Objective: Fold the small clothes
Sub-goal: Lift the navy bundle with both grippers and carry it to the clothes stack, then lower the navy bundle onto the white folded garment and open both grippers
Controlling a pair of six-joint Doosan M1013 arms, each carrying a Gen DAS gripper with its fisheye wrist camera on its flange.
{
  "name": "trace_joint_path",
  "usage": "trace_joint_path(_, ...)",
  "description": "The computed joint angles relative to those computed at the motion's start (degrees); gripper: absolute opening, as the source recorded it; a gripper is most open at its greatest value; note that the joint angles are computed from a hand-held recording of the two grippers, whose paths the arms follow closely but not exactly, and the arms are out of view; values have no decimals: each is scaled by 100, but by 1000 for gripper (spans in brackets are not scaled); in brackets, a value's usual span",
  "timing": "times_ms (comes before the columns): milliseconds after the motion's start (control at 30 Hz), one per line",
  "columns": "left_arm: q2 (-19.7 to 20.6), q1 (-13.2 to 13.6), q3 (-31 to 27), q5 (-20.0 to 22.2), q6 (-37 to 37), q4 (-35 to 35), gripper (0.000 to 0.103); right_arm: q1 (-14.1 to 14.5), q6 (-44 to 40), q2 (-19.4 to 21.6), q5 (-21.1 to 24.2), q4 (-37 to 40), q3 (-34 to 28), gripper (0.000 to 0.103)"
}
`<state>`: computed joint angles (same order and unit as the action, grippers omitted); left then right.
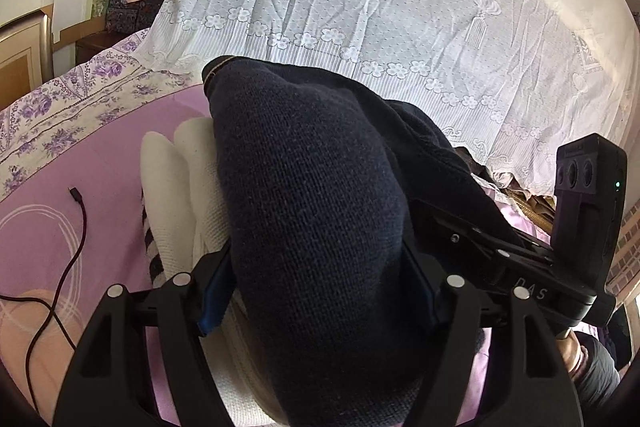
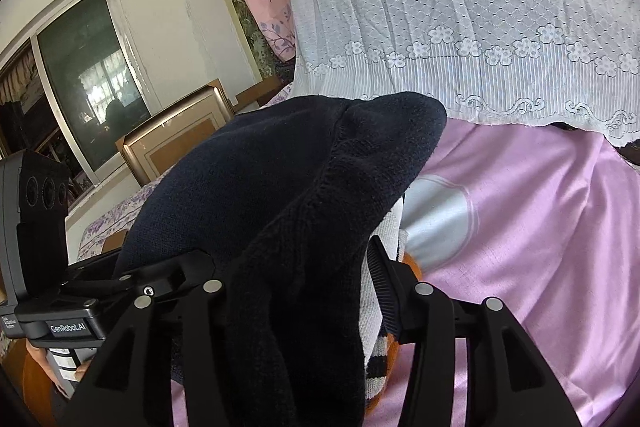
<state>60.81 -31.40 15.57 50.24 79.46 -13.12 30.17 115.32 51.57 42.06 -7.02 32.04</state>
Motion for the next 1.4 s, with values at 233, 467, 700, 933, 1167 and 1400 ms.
trace_joint_path(233, -204, -13, 376, -151, -121, 55, 72, -51, -172, 70, 255, 355, -209, 63)
trace_joint_path(467, -529, -331, 778, -309, -1169, 2169, 73, 39, -19, -201, 38, -339, 115, 65)
trace_joint_path(700, -926, -451, 1425, -566, -2488, 3763, 73, 153, 358, -542, -682, -1209, 593, 55)
trace_joint_path(933, -720, -487, 1111, -218, -2551, 4121, 79, 180, -94, -44, 160, -803, -227, 53)
trace_joint_path(1167, -523, -519, 858, -60, -2258, 4023, 85, 117, -53, -13, 313, -679, -121, 54)
trace_joint_path(1400, -578, -553, 986, -82, -2499, 4315, 88, 139, -62, -95, 206, -737, 16, 54)
